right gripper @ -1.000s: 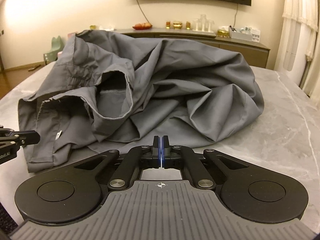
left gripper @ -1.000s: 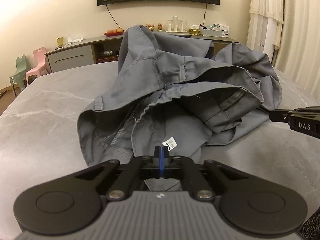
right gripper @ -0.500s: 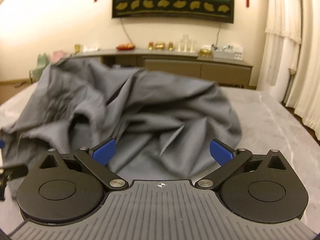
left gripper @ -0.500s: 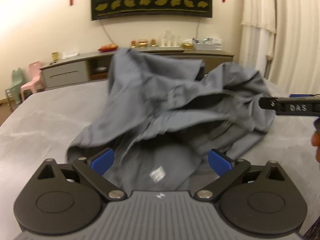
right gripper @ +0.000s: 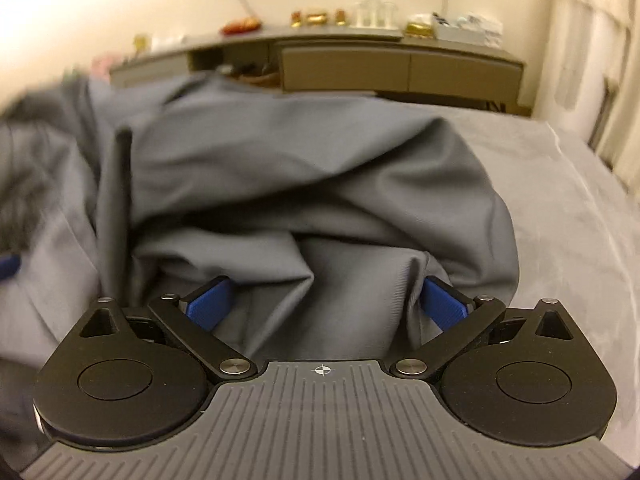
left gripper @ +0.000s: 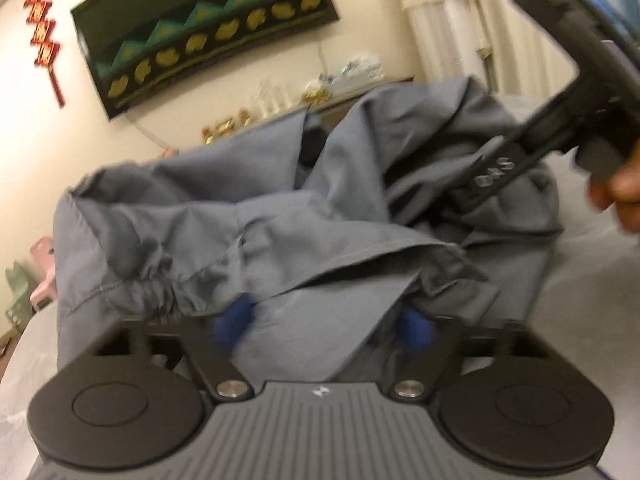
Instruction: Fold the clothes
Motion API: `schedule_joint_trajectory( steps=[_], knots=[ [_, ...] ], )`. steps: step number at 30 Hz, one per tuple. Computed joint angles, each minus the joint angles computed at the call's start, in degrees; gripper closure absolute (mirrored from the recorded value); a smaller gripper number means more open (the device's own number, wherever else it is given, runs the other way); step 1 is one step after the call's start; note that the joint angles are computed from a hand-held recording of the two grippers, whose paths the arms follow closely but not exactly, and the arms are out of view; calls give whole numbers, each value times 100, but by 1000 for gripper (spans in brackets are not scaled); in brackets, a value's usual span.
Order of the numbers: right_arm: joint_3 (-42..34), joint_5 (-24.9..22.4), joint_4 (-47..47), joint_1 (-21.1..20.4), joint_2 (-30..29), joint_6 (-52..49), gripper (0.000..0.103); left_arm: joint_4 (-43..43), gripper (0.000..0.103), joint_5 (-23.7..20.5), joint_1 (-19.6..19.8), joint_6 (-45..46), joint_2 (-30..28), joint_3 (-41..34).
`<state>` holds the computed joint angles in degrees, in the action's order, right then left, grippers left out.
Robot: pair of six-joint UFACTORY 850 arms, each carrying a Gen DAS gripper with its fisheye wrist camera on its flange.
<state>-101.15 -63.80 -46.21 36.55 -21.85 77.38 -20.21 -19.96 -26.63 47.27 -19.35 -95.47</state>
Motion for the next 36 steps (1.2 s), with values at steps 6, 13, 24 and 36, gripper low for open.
schedule_joint_trajectory(
  steps=[6,13,24,36],
  knots=[
    [-136,78,-33,-202,-29,-312,84,-34,91,-757,776,-1420,-660,-1578],
    [-175,-238,-950,152,162,257,95,-348,88,-2864,2151,-3304,-2079,-4297],
    [-244,-326,-1542,424,52,1177,9,-909,5,-2196,2147,-1920,-885,-2094],
    [-413,-608,-814,-15,-194,1344,13,-103,16,-2357,1609,-2600,-1214,-2323]
  ],
)
